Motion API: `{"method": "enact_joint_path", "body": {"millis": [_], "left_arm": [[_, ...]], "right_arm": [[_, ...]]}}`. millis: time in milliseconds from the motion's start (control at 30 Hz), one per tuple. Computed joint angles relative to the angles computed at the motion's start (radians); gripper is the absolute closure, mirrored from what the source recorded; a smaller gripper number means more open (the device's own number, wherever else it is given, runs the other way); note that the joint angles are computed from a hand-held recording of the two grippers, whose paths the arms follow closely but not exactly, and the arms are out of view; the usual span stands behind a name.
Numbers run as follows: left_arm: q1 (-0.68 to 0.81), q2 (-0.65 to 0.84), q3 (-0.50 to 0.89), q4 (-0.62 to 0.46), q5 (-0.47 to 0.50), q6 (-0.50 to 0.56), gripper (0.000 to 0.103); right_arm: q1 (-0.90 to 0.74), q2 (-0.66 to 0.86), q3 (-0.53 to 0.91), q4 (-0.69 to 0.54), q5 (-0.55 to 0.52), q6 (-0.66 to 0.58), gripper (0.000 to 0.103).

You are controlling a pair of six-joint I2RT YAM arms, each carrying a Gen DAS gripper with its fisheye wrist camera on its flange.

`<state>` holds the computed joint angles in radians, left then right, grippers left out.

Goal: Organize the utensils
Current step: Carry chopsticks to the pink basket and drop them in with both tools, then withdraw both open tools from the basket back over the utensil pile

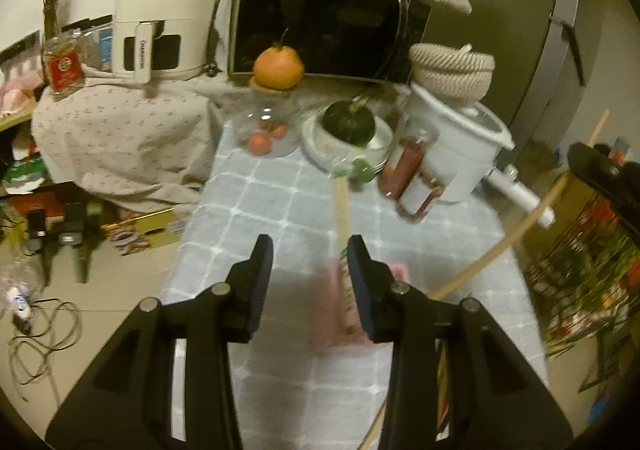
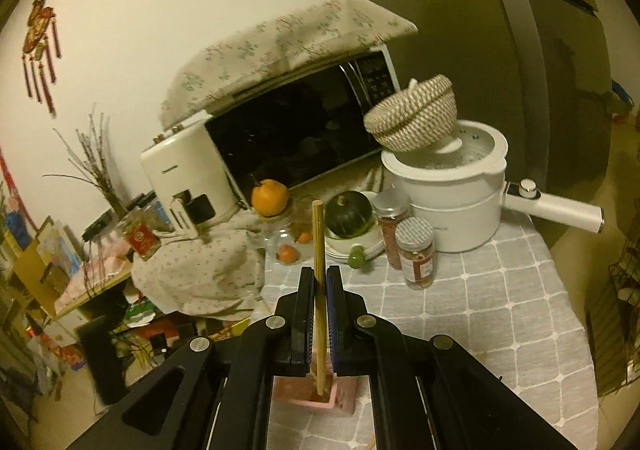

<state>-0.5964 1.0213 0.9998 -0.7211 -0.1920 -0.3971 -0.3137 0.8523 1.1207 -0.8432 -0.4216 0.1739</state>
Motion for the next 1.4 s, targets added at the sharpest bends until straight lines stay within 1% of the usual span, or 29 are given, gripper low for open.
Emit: {"method": "enact_joint_path", "body": {"millis": [67, 167, 300, 433, 567, 633, 767, 800, 833, 900, 967, 1000, 1033, 1067, 1167, 1200, 1367, 1400], "left_arm": [[-0.006, -0.005, 0.007, -0.038, -0.018, 0.011, 0.062], [0.002, -0.004, 0.009, -0.078, -0.005, 0.013, 0.056], [0.024, 0.016, 0.016, -0.12, 0.047, 0.003, 0.056], [0.024, 0.028, 0.018, -0.142, 0.058, -0.005, 0.056], [0.021, 0.032, 0.021, -0.149, 0.068, -0.01, 0.055], [0.022, 0.031, 0.023, -0.155, 0.073, -0.012, 0.052], [0.029, 0.032, 0.027, -0.163, 0.104, -0.019, 0.05], [0.028, 0.033, 0.028, -0.165, 0.107, -0.018, 0.05], [0.024, 0.031, 0.028, -0.168, 0.107, -0.02, 0.049], [0.013, 0.028, 0.028, -0.172, 0.102, -0.022, 0.046], [0.002, 0.023, 0.027, -0.177, 0.098, -0.02, 0.043], [-0.009, 0.02, 0.026, -0.179, 0.095, -0.022, 0.042], [-0.021, 0.02, 0.026, -0.183, 0.091, -0.025, 0.04], [-0.025, 0.021, 0.026, -0.184, 0.092, -0.022, 0.038], [-0.059, 0.036, 0.025, -0.192, 0.096, -0.023, 0.03], [-0.067, 0.041, 0.025, -0.196, 0.099, -0.022, 0.026], [-0.144, 0.073, 0.01, -0.208, 0.113, -0.048, 0.025], [-0.158, 0.082, 0.006, -0.208, 0.117, -0.051, 0.025]], "right_arm": [[0.013, 0.022, -0.02, 0.024, 0.017, 0.017, 0.097], [0.048, 0.039, -0.051, 0.054, 0.054, 0.036, 0.097], [0.104, 0.076, -0.095, 0.091, 0.1, 0.066, 0.097], [0.154, 0.106, -0.127, 0.119, 0.144, 0.089, 0.097], [0.176, 0.121, -0.129, 0.125, 0.158, 0.101, 0.097], [0.173, 0.128, -0.126, 0.123, 0.146, 0.105, 0.097], [0.167, 0.129, -0.111, 0.105, 0.133, 0.097, 0.094], [0.163, 0.126, -0.108, 0.098, 0.128, 0.095, 0.09], [0.159, 0.122, -0.106, 0.093, 0.122, 0.094, 0.083], [0.125, 0.1, -0.101, 0.077, 0.084, 0.081, 0.075], [0.082, 0.079, -0.094, 0.053, 0.047, 0.054, 0.067], [0.049, 0.067, -0.089, 0.033, 0.024, 0.033, 0.06], [0.022, 0.058, -0.087, 0.019, 0.005, 0.015, 0.056], [-0.027, 0.047, -0.08, -0.009, -0.027, -0.021, 0.055], [-0.132, 0.036, -0.071, -0.075, -0.079, -0.115, 0.05], [-0.178, 0.034, -0.071, -0.105, -0.097, -0.163, 0.046], [-0.324, 0.026, -0.108, -0.204, -0.104, -0.365, 0.038], [-0.342, 0.025, -0.119, -0.212, -0.104, -0.389, 0.036]]}}
